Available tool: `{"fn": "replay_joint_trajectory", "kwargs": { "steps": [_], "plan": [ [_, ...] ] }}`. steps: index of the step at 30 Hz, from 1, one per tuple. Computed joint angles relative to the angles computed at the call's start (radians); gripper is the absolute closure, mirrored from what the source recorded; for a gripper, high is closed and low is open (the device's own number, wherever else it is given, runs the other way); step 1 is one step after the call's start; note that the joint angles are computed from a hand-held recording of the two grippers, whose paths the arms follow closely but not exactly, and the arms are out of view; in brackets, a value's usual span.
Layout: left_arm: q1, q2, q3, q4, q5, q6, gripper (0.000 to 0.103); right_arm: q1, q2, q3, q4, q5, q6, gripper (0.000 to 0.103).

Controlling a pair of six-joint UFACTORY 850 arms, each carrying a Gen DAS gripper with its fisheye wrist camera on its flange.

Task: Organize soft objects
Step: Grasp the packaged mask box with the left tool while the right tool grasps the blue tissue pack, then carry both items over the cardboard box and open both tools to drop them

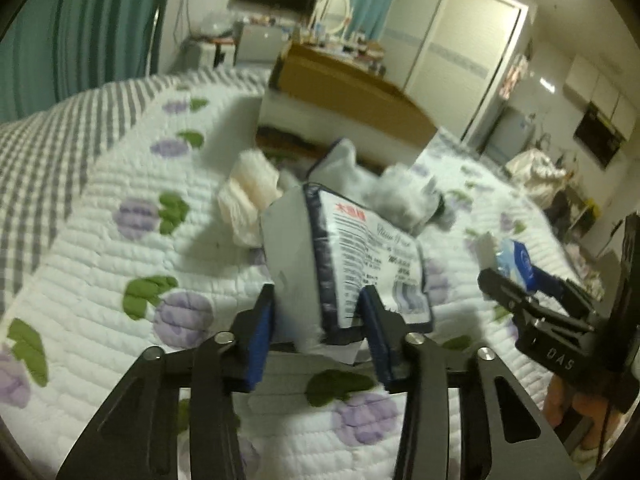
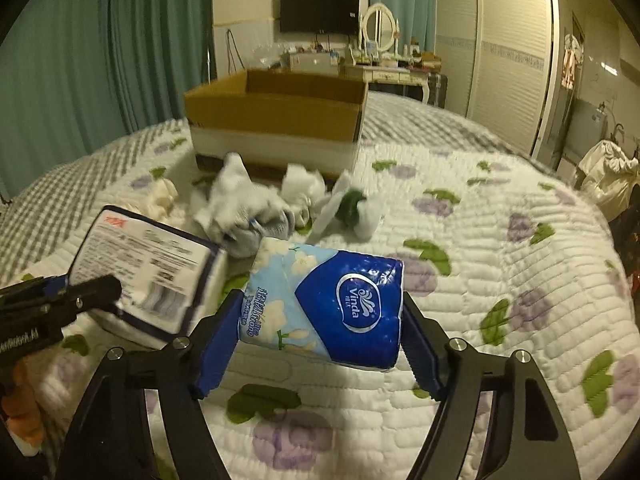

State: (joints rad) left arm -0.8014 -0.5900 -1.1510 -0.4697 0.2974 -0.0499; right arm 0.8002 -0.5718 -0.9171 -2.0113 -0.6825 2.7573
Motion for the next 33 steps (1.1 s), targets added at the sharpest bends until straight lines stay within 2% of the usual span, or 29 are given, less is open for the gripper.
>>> {"fn": "replay_joint_trajectory", "kwargs": {
  "steps": [3, 8, 13, 16, 21, 26, 29, 33],
  "plan": [
    [-0.031, 0.033, 0.018, -0.193, 0.048, 0.201, 0.067, 0.021, 0.042, 0.032, 0.016, -0.036, -0.011, 0.029],
    [-0.071, 0.097, 0.034, -0.348, 0.143, 0.408, 0.067, 0.049, 0.115, 0.076, 0.031, -0.085, -0.025, 0.029],
    [-0.075, 0.101, -0.055, -0.502, 0.189, 0.666, 0.067, 0.031, 0.203, 0.08, -0.003, -0.121, -0.092, 0.029],
    [-0.056, 0.077, -0.127, -0.531, 0.192, 0.742, 0.067, 0.0, 0.24, 0.053, -0.029, -0.124, -0.168, 0.029],
    [-0.013, -0.045, -0.347, -0.619, 0.176, 0.915, 0.067, -0.099, 0.216, -0.099, -0.075, -0.045, -0.336, 0.029],
    [0.032, -0.215, -0.608, -0.776, 0.122, 1.129, 0.067, -0.185, 0.09, -0.301, -0.084, 0.04, -0.464, 0.029],
    [0.055, -0.345, -0.804, -0.973, 0.104, 1.361, 0.067, -0.24, -0.004, -0.414, -0.111, 0.109, -0.451, 0.029],
    [0.08, -0.525, -1.083, -1.335, 0.087, 1.74, 0.067, -0.311, -0.112, -0.531, -0.181, 0.234, -0.365, 0.029]
  ]
}}
